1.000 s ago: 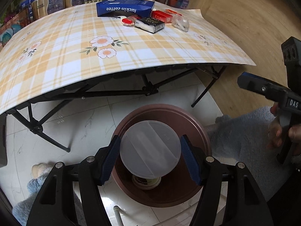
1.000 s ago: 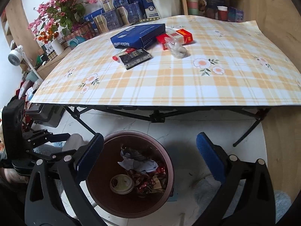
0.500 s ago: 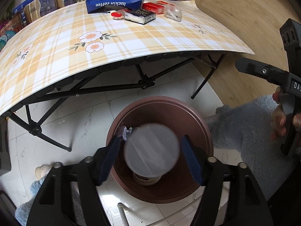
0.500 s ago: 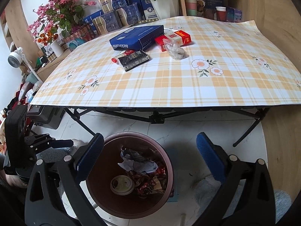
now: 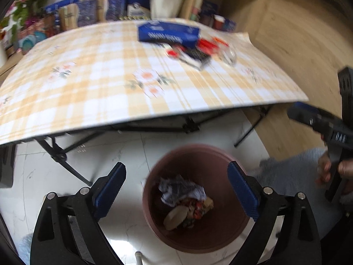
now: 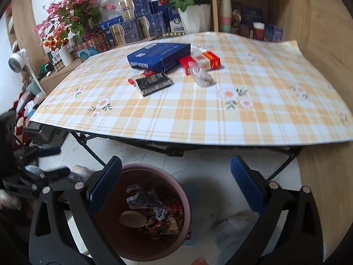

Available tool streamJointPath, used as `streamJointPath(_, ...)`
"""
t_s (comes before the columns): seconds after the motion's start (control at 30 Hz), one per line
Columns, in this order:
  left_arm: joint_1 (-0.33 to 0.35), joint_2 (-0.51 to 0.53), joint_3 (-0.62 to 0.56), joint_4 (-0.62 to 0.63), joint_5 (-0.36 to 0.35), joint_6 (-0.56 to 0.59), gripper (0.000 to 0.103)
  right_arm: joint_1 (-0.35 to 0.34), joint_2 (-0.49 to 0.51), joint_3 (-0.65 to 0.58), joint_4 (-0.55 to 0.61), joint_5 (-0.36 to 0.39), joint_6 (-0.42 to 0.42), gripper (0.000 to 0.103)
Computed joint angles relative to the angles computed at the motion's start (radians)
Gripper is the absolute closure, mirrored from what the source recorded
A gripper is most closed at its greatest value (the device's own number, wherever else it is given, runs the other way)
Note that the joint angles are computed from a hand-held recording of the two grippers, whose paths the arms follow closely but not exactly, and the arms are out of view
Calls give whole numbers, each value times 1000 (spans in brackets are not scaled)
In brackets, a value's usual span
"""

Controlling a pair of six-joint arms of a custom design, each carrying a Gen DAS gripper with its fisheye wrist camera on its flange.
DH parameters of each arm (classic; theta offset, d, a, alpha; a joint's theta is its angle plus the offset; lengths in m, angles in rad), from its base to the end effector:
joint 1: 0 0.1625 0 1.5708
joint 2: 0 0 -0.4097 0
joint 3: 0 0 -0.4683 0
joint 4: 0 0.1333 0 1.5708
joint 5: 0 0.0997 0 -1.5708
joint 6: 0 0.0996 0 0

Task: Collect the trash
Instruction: 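Move both tools back over the table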

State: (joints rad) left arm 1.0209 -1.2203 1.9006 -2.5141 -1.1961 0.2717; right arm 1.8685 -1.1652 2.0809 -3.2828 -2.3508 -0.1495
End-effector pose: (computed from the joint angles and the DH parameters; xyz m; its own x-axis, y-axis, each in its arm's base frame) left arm -0.1819 -0.6217 0.1891 -0.6768 0.6113 -0.4102 0.7124 0.6843 -0.1556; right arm 0.2269 -0.5238 0.1893 -0.7873 0.1694 0.5928 -0.3260 0.7017 -0.6335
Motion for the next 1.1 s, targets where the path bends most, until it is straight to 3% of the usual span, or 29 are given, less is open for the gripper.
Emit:
streamJointPath(0.23,-6,12,-51,-100,28,23,12,14,5,-31,-18,-11,-106,6)
streamJointPath(0.67,7,65,-179,-166,-4,-5,12,13,24,-103,-60,-38,-262,6)
streamJointPath(0.93,16,91,-210,-170,15,-7,12,-40,42,-149,-31,-63,-275,6)
streamJointPath(1.1,24,121,-235,-152,22,-12,12,-81,62,-197,20,-42,-260,6)
